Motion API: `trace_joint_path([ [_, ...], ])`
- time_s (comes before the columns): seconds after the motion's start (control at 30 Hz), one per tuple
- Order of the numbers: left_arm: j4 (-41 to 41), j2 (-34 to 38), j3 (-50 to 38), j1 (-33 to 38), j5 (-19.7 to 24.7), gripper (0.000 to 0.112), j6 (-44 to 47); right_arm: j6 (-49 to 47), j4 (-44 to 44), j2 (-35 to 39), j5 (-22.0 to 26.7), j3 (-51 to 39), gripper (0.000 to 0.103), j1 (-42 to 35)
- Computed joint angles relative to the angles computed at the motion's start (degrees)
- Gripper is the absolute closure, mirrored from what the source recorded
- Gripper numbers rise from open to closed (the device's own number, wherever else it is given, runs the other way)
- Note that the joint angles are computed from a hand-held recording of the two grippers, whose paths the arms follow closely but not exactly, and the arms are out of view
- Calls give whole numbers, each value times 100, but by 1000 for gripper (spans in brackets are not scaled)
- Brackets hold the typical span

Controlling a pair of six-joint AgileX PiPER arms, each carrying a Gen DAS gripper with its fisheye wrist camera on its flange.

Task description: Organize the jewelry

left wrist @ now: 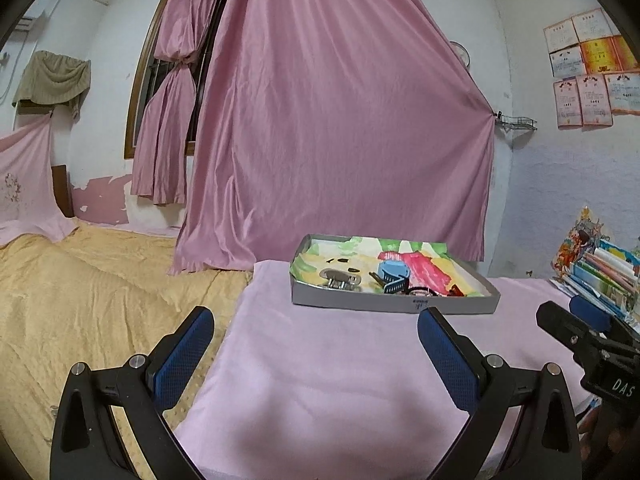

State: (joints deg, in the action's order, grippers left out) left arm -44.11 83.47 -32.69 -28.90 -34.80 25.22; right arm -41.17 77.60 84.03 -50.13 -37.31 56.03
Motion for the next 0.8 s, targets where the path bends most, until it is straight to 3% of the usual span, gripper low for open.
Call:
trace_joint_path([
  [0.8,-18,-12,47,-28,-37,10,1,-97,241,-41,-110,-37,7,117],
])
